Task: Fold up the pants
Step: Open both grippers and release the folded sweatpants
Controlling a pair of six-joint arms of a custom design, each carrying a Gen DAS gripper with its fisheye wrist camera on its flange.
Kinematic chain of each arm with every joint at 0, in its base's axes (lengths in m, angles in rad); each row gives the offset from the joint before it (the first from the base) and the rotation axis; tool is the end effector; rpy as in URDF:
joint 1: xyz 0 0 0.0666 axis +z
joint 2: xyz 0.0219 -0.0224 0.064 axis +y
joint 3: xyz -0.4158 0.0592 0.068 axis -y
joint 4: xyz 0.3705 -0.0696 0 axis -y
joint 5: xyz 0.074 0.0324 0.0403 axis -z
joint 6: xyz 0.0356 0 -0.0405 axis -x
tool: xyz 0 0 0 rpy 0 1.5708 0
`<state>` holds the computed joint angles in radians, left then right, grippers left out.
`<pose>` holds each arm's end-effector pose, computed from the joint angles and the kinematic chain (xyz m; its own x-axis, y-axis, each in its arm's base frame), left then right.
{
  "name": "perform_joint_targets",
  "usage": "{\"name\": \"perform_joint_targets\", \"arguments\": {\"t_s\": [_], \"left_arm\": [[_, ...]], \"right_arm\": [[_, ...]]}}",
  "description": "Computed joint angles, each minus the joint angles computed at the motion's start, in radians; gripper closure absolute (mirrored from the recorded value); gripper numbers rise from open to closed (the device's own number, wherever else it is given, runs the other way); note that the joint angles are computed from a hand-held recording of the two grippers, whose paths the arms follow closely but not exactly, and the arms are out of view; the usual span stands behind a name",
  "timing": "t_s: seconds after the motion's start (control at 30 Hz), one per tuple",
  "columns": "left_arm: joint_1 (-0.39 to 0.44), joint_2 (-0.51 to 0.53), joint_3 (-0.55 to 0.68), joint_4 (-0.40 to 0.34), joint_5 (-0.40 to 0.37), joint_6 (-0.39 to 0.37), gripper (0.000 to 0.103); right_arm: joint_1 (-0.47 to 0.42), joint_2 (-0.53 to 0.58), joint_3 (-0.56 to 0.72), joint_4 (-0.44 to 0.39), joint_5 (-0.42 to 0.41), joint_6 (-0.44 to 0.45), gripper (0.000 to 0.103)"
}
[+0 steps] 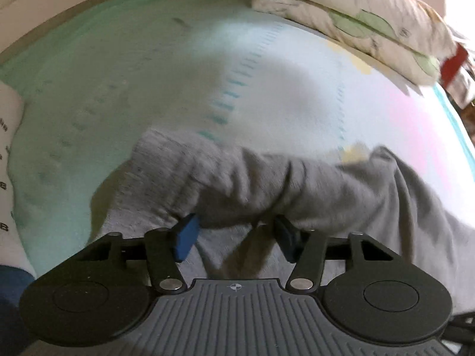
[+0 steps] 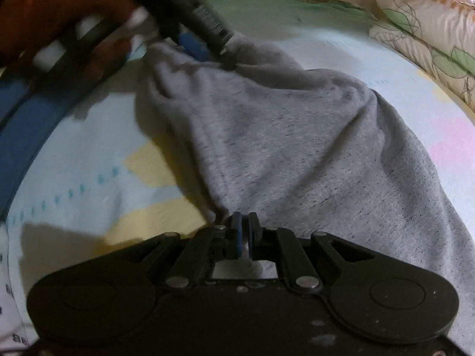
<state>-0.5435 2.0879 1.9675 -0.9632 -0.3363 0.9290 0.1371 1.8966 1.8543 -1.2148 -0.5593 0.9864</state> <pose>0.6089 -0.3547 0.3187 -0.7379 -0.4376 -0.5138 -0.3927 0.8975 -0.2004 0.6132 0.1033 0.3879 -0.2880 -0.7534 -0.5912 -0.9393 0.3425 0.0211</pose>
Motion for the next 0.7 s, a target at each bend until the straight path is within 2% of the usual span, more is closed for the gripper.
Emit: {"name": "perform_joint_targets", "arguments": {"t_s": [0.07, 0.13, 0.2, 0.23, 0.33, 0.47, 0.5, 0.6, 0.7], "left_arm": [[-0.005, 0.018, 0.048, -0.044, -0.041, -0.023, 0.050], [-0.015, 0.006, 0.045, -0.007, -0.059, -0.064, 0.046], [-0.020, -0.004, 0.038, 0.033, -0.065, -0.106, 0.033], [-0.018, -0.004, 0.044, 0.044, -0.069, -0.140, 0.023], [-0.008, 0.028, 0.107, 0.018, -0.089, -0.223, 0.008], [0.015, 0.059, 0.162, -0.008, -0.083, -0.292, 0.007], [0.024, 0.060, 0.164, -0.012, -0.057, -0.293, 0.007], [0.049, 0.062, 0.143, -0.008, 0.024, -0.231, 0.006], [0.053, 0.047, 0.092, 0.012, 0.020, -0.196, 0.003]], "right_arm": [[-0.005, 0.039, 0.073, -0.065, -0.022, -0.066, 0.095], [-0.014, 0.052, 0.101, -0.062, -0.044, -0.122, 0.094], [-0.020, 0.058, 0.118, -0.029, -0.052, -0.155, 0.093], [-0.023, 0.067, 0.135, -0.025, -0.056, -0.171, 0.092], [-0.031, 0.072, 0.138, -0.002, -0.063, -0.200, 0.092], [-0.039, 0.076, 0.142, 0.028, -0.070, -0.232, 0.090], [-0.037, 0.076, 0.137, 0.039, -0.070, -0.246, 0.090], [-0.037, 0.095, 0.161, 0.043, -0.073, -0.266, 0.087], [-0.035, 0.106, 0.178, 0.044, -0.073, -0.284, 0.085]]}}
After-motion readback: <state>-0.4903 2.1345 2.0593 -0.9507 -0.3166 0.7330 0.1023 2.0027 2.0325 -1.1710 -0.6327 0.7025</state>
